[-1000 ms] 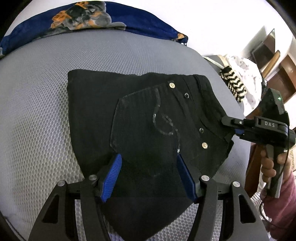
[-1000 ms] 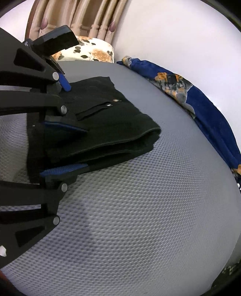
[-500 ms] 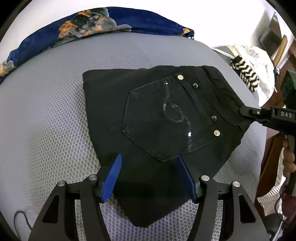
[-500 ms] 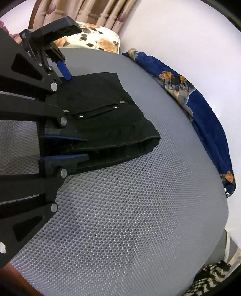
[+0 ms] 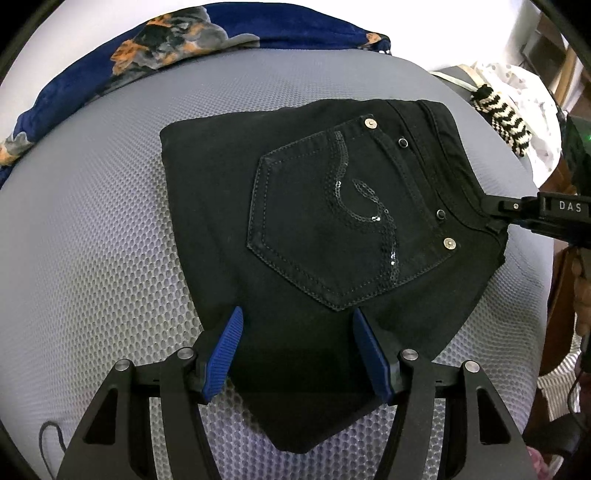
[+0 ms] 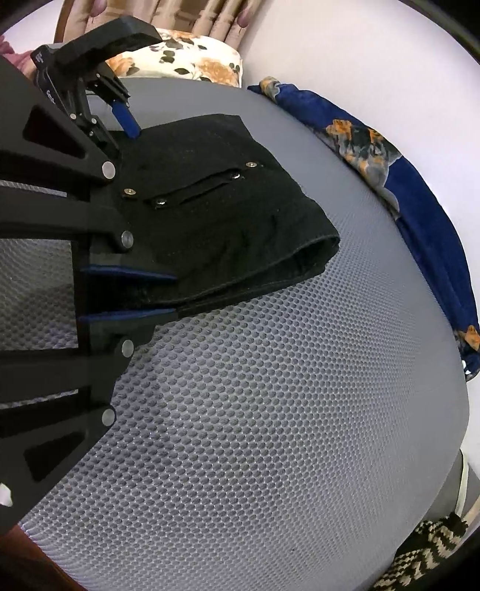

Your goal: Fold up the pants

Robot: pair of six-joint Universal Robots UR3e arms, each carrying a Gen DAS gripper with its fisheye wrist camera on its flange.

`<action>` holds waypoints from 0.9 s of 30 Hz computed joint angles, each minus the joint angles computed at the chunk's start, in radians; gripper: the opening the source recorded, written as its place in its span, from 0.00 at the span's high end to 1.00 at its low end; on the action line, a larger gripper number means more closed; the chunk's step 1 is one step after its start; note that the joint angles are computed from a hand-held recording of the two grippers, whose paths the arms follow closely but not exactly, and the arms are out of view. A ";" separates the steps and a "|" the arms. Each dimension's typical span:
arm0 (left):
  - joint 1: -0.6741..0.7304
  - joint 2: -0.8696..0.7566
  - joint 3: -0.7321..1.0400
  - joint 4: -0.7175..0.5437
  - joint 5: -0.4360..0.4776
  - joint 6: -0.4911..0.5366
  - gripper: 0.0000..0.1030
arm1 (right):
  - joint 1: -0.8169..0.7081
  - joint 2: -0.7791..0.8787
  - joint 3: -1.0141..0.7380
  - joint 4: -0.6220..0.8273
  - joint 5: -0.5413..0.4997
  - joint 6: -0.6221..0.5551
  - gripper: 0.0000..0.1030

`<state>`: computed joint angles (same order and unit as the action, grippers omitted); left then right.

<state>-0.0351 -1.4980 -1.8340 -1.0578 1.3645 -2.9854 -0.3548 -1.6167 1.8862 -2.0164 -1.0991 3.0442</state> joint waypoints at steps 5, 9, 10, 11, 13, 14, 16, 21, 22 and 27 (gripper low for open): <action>-0.026 -0.033 0.028 0.013 0.015 -0.028 0.39 | 0.000 -0.008 0.015 -0.020 -0.012 0.019 0.74; -0.005 -0.018 0.014 0.018 -0.010 -0.030 0.38 | 0.000 -0.010 0.004 -0.008 -0.029 0.006 0.63; 0.011 -0.006 0.006 0.011 -0.023 -0.023 0.38 | -0.001 -0.006 -0.003 -0.001 -0.030 0.000 0.58; 0.033 0.016 -0.010 -0.001 -0.035 -0.009 0.38 | -0.004 -0.002 -0.010 0.006 -0.025 -0.007 0.57; 0.044 0.020 -0.005 -0.012 -0.044 -0.012 0.37 | -0.009 0.009 -0.028 0.025 -0.006 -0.028 0.56; 0.048 0.021 0.000 -0.017 -0.042 -0.012 0.37 | -0.009 0.013 -0.035 0.032 -0.005 -0.035 0.55; 0.054 0.023 0.009 -0.023 -0.038 -0.012 0.37 | -0.007 0.026 -0.053 0.042 -0.002 -0.049 0.52; 0.114 0.056 -0.002 -0.026 -0.075 0.016 0.33 | -0.013 0.073 -0.105 0.076 0.023 -0.091 0.48; 0.128 0.065 -0.010 -0.017 -0.074 0.019 0.33 | -0.012 0.082 -0.112 0.079 0.022 -0.096 0.46; 0.199 0.066 0.006 -0.057 -0.082 0.045 0.32 | -0.012 0.148 -0.179 0.150 0.056 -0.165 0.46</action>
